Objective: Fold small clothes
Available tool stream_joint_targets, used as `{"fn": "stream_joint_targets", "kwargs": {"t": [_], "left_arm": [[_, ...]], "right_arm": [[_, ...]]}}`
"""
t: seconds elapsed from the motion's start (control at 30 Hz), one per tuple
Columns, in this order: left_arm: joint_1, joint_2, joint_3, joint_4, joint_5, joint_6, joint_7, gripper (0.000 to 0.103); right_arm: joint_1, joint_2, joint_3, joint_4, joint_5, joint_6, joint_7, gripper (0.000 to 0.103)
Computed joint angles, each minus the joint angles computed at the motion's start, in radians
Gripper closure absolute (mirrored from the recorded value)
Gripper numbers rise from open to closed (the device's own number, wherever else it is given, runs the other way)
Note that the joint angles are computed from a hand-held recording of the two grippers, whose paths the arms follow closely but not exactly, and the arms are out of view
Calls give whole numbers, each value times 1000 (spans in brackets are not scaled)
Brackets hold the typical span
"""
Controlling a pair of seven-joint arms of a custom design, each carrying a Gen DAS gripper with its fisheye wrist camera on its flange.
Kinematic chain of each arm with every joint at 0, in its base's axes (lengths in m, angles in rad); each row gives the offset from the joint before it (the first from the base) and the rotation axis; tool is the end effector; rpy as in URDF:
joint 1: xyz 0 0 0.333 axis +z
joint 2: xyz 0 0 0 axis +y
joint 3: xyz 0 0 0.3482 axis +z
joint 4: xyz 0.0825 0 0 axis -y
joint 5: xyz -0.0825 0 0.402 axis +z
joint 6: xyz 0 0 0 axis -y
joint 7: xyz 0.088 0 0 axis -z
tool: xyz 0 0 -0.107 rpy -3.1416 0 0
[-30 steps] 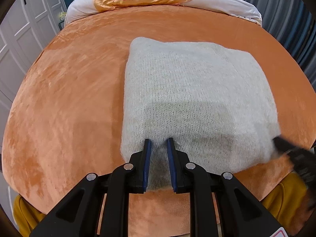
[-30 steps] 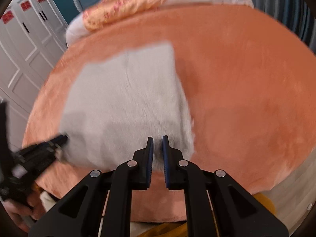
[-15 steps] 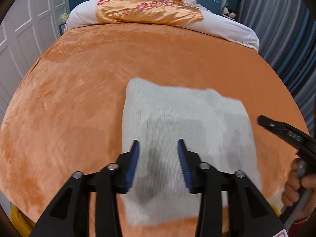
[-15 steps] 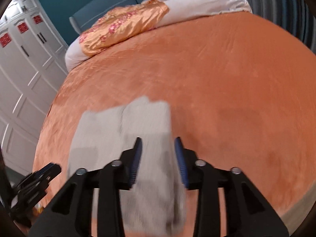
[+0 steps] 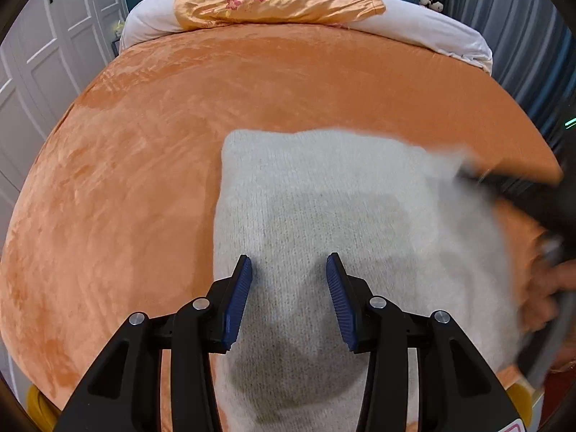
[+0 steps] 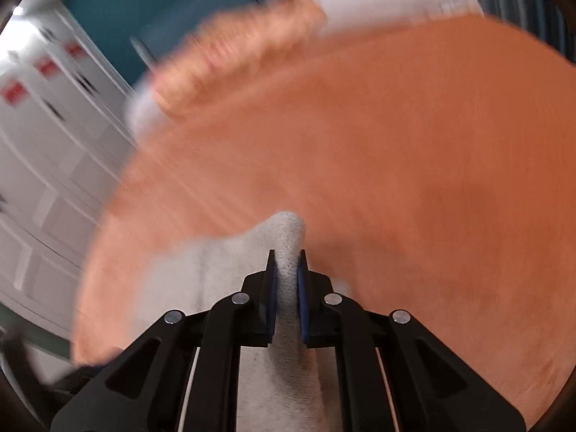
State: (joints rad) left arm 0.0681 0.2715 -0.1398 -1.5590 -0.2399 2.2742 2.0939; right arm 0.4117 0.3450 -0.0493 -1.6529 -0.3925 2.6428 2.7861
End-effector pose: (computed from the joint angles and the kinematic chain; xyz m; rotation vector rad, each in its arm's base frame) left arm 0.7062 -0.0443 0.5665 -1.4830 2.4085 -0.6459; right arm 0.6765 0.2725 0.5070 -1.1996 2.1693 -0.3934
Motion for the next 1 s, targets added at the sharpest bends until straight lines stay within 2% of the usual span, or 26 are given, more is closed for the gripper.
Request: {"fn": "stream_joint_targets", "kwargs": {"t": [0.03,0.07,0.1,0.17,0.2,0.27,0.3,0.37,0.47,0.57,0.63,0.7,0.73,0.83,0.9,0.97,1.0], "left_arm": [[-1,1,0,1,2,0,0,59],[-3,-1,1,-2,9,6,-3,59],[-4,-5,1,-10,14,17,1,59],[-5,-10,1,-16,18,19,3,59],[-2,-17,0,-22,11,18,8,59],[5,-32,-1,-29,-10,-3,19,60],[15,-45,-3,-36,-37,-23,35,60],[32,-79,-1,-60,-86,-63,70,58],[37,-132,16,-126,-108,-89,94,53],[34,-178,32,-197,-100,-55,128,53],[28,-190,41,-222,-80,-49,134,53],[26,-193,48,-233,-62,-49,129,53],[23,-195,50,-241,-48,-40,121,54],[23,-200,56,-252,-26,-41,108,55],[23,-203,58,-262,-14,-35,108,55],[20,-207,59,-276,0,-27,104,55],[18,-208,58,-286,14,-18,98,54]], "right_arm": [[-20,32,25,20,57,-39,-53,91],[-10,29,15,6,43,-30,-37,87],[11,3,-8,-27,6,7,10,86],[23,-53,-15,-82,-9,47,77,86],[47,-92,-31,-119,-67,65,139,85],[78,-153,-37,-169,-184,38,238,83],[93,-199,-31,-215,-242,18,299,76],[96,-261,-1,-289,-291,10,381,66],[95,-329,59,-398,-325,16,481,65],[69,-317,106,-431,-301,52,503,62],[55,-300,136,-431,-296,44,514,64],[44,-296,144,-430,-314,59,521,94],[38,-302,145,-431,-326,85,527,94],[47,-369,175,-407,-532,4,655,96],[36,-392,197,-411,-567,-9,697,96],[28,-379,206,-423,-471,-32,633,96],[29,-338,205,-415,-339,-75,528,96]]}}
